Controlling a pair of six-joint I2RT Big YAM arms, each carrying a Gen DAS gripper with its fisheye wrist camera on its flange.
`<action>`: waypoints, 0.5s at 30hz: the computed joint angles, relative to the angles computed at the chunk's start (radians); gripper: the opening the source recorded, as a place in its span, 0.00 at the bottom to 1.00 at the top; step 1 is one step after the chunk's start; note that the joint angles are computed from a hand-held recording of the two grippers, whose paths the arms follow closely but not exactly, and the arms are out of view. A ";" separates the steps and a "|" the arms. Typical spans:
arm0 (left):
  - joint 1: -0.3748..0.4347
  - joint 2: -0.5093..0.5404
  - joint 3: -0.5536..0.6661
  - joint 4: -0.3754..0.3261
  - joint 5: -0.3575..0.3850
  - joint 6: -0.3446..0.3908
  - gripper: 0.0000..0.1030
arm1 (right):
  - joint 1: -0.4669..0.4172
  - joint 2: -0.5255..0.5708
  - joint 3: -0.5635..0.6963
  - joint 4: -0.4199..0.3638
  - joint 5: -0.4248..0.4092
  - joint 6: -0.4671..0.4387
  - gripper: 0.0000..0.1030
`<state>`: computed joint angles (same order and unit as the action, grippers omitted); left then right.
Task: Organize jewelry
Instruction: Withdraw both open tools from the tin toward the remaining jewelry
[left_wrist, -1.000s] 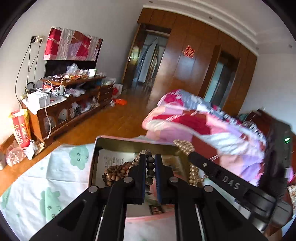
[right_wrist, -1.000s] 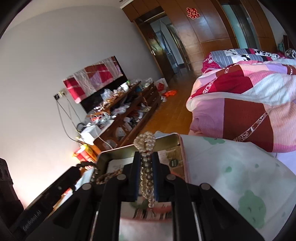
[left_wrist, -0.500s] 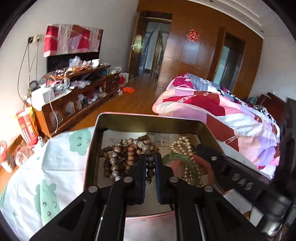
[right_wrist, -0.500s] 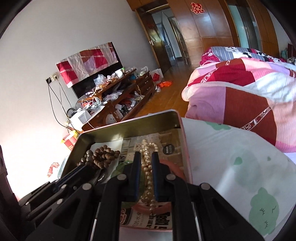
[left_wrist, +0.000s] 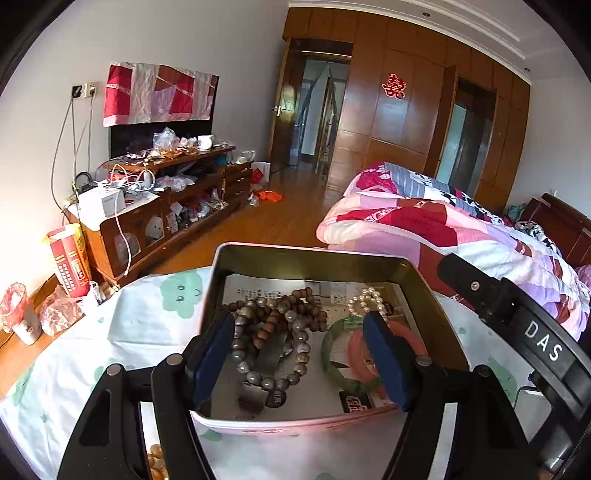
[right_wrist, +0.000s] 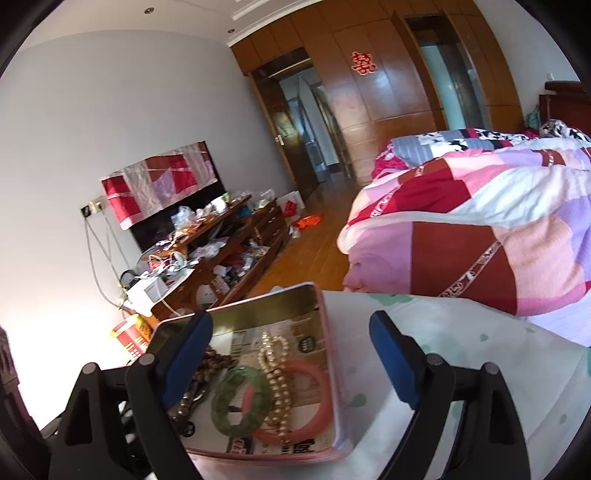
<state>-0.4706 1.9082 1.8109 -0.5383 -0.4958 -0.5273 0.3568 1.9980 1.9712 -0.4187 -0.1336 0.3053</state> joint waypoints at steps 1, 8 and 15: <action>0.000 -0.003 -0.002 -0.001 -0.010 -0.003 0.70 | -0.001 0.002 0.003 -0.003 0.008 0.006 0.86; -0.009 -0.052 -0.060 -0.002 -0.100 -0.066 0.70 | 0.002 -0.006 -0.014 0.018 0.118 0.035 0.92; -0.040 -0.113 -0.131 -0.005 -0.164 -0.083 0.70 | 0.004 -0.039 -0.073 0.037 0.214 0.056 0.96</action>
<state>-0.5108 1.7951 1.6795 -0.5429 -0.6600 -0.6104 0.3606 1.9592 1.8985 -0.3814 0.0799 0.3617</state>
